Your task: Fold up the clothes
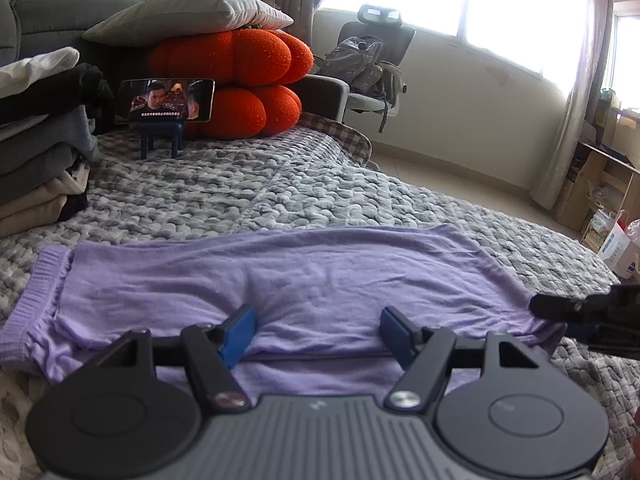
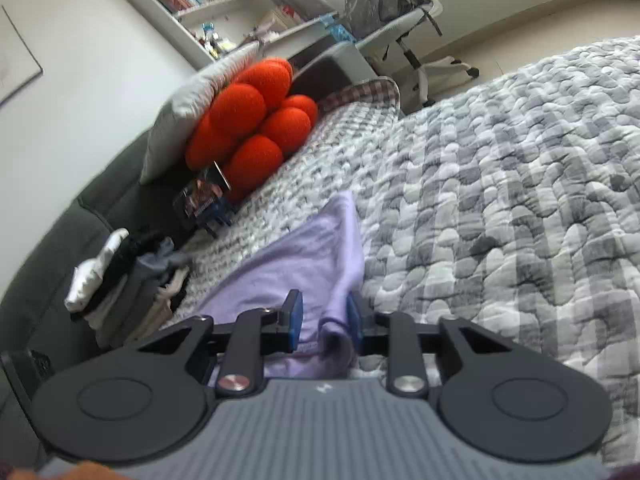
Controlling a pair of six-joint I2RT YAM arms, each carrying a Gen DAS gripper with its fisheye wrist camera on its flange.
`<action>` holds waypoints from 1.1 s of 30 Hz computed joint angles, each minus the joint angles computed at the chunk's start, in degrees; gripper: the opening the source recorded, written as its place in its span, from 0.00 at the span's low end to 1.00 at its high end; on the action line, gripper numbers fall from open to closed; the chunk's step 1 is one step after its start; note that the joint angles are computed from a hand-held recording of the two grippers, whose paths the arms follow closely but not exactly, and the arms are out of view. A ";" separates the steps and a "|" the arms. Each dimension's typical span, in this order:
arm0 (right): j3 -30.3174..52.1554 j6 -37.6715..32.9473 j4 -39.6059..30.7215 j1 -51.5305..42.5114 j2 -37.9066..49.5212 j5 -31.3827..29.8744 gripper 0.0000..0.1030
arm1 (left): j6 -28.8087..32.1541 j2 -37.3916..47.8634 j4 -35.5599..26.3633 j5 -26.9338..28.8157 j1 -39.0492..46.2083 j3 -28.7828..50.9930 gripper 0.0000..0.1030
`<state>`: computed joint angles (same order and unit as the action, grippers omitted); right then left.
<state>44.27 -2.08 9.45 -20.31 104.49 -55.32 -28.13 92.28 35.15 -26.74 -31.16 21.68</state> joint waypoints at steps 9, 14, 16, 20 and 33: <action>-4.32 -1.49 6.46 2.15 -2.36 6.32 0.10 | 0.53 0.52 0.90 0.21 0.07 -0.07 0.70; -4.92 -2.41 7.49 2.11 -3.32 7.02 0.06 | 0.98 0.74 1.04 0.14 -0.05 -0.01 0.71; -5.55 -2.98 7.85 2.11 -4.43 6.69 0.06 | 1.02 0.50 0.95 0.27 -0.02 -0.13 0.71; -5.02 -2.90 7.03 2.11 -4.35 6.07 0.07 | 1.06 0.13 1.21 1.20 0.49 -0.46 0.71; -7.32 -0.32 10.46 2.33 -5.06 6.87 0.08 | 1.51 -3.78 -4.80 4.58 2.52 0.62 0.71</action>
